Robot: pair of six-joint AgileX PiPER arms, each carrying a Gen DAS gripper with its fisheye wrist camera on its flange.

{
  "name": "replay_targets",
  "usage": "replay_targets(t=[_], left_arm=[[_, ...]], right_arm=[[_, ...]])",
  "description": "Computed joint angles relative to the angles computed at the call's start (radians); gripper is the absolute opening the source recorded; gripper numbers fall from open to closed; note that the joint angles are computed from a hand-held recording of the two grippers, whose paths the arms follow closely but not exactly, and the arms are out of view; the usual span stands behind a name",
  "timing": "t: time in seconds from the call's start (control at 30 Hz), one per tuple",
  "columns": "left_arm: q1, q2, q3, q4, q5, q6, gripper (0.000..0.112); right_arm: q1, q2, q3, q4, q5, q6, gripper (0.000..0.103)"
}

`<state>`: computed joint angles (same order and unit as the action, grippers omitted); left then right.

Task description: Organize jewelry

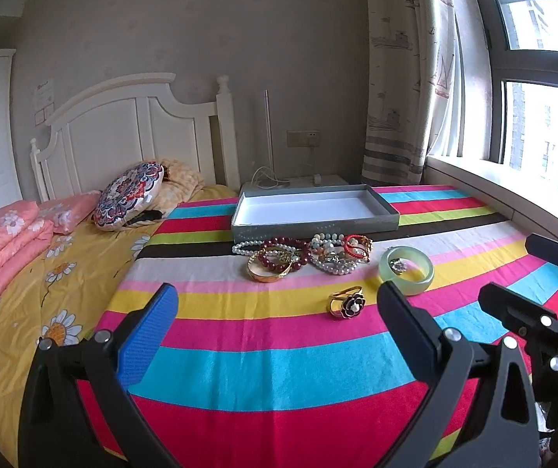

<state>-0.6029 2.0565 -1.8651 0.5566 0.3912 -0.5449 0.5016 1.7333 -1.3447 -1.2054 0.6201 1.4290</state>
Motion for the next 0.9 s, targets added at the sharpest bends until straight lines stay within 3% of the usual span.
replay_targets(t=[0.9], left_arm=[[0.009, -0.020, 0.039, 0.077, -0.038, -0.091, 0.101]], right_arm=[[0.002, -0.004, 0.021, -0.041, -0.019, 0.040, 0.099]])
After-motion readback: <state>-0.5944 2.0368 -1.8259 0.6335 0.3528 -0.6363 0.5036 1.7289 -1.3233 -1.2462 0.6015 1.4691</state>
